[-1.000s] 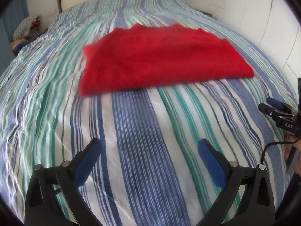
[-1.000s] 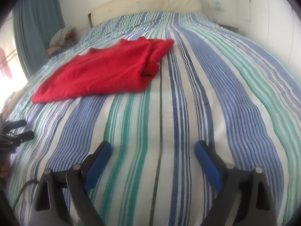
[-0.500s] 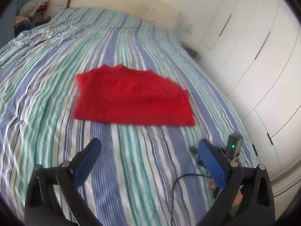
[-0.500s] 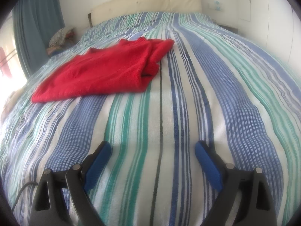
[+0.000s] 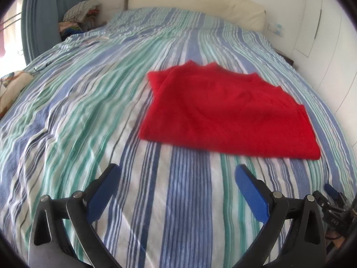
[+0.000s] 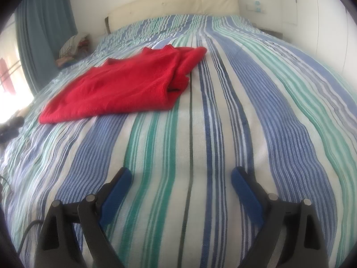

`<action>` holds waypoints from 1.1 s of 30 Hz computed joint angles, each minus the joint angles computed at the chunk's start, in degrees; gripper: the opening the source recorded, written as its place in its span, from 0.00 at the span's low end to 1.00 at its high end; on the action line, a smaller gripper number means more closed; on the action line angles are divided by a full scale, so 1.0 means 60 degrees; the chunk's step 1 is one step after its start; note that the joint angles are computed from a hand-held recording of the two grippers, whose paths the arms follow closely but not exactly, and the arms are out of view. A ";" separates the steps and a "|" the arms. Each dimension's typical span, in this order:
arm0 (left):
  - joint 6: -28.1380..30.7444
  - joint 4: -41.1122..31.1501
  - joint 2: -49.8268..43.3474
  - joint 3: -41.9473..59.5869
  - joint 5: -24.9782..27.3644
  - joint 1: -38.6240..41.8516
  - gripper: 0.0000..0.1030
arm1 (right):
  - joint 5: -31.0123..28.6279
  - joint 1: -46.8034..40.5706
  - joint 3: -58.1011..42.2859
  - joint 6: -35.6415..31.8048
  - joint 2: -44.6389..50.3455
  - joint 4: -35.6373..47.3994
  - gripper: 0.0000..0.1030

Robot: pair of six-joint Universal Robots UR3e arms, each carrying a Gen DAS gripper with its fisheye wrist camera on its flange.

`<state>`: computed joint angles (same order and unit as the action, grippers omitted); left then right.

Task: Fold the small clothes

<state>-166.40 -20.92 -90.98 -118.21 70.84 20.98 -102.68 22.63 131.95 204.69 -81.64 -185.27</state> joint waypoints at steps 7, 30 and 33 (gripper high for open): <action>0.0629 0.1490 -0.1093 -0.0117 0.0781 -0.0015 0.99 | -0.0026 0.0014 -0.0013 0.0000 0.0012 0.0005 0.89; 0.1604 -0.0218 -0.1131 -0.0054 -0.0994 0.1575 0.99 | 0.4094 -0.3157 -0.7469 0.1037 0.3409 0.4613 0.19; 0.1845 -0.1144 -0.0445 0.0074 -0.1697 0.2114 0.99 | 0.3240 -0.2763 -0.8095 0.1377 0.3402 0.5074 0.09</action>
<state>-155.33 -27.78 -93.65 -117.77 60.65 33.66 -83.24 6.05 83.38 212.95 -61.23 -154.83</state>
